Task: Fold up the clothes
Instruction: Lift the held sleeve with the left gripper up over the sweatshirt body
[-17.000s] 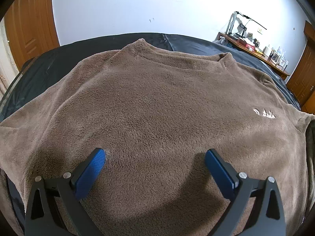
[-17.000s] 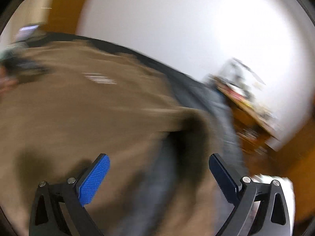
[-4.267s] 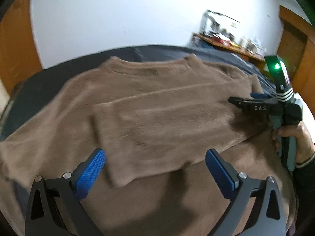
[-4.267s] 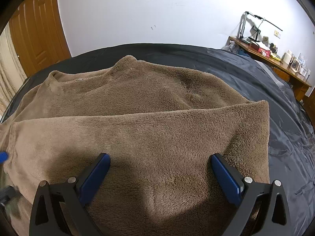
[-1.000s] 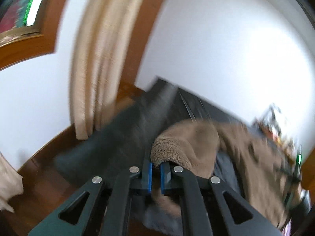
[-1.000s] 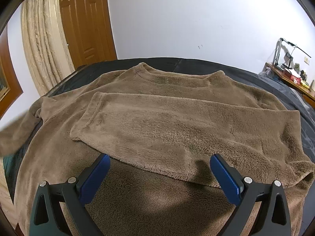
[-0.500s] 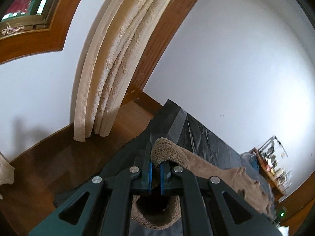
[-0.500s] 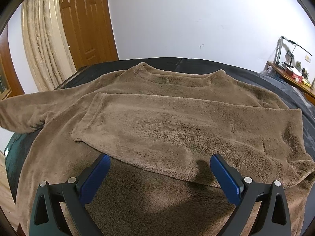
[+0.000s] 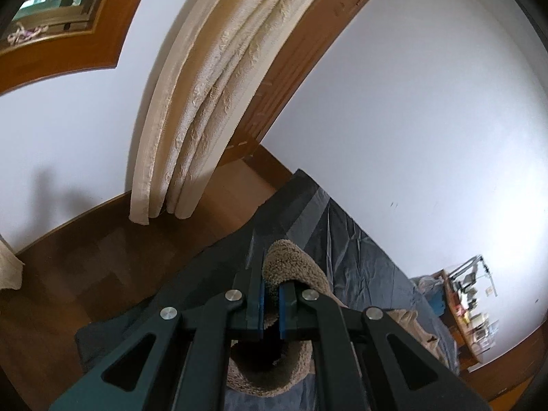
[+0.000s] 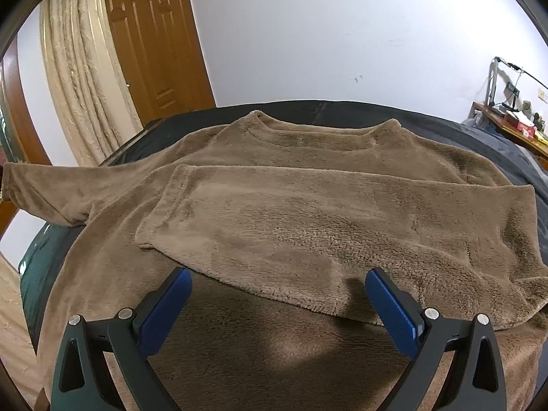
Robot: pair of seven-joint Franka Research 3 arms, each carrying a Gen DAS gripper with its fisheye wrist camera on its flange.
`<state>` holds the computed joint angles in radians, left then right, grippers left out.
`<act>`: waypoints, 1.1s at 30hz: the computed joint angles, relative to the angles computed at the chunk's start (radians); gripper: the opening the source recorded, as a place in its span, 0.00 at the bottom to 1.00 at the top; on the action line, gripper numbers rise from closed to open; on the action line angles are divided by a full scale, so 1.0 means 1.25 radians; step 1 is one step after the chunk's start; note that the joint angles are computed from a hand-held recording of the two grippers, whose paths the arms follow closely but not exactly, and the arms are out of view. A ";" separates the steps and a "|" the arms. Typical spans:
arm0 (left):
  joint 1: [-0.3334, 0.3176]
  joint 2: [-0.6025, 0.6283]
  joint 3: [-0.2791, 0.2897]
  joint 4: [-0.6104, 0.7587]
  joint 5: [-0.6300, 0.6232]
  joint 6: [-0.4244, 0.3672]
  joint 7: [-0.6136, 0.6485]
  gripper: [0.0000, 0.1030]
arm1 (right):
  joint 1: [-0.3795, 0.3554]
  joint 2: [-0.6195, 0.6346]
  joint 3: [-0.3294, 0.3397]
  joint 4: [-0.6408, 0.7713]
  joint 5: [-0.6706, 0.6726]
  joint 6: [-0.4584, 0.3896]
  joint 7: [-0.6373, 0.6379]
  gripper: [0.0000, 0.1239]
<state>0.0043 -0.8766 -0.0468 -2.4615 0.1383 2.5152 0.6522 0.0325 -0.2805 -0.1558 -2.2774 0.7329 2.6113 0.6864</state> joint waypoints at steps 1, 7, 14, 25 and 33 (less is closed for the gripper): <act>-0.004 0.005 -0.009 0.010 0.000 -0.007 -0.003 0.06 | 0.002 -0.001 -0.002 0.000 0.004 -0.002 -0.004 0.83; -0.050 0.095 -0.079 0.129 0.014 -0.051 -0.009 0.06 | 0.010 -0.009 -0.011 -0.002 0.038 -0.014 -0.040 0.83; -0.130 0.308 -0.147 0.326 0.030 -0.026 0.004 0.06 | 0.010 -0.010 -0.039 0.008 0.128 -0.060 -0.088 0.83; -0.278 0.777 -0.213 0.752 0.006 0.004 0.126 0.06 | -0.038 0.000 -0.050 0.025 0.254 -0.117 -0.100 0.83; -0.419 1.078 -0.222 1.157 0.021 -0.173 0.254 0.08 | -0.041 -0.015 -0.052 0.016 0.276 -0.120 -0.134 0.83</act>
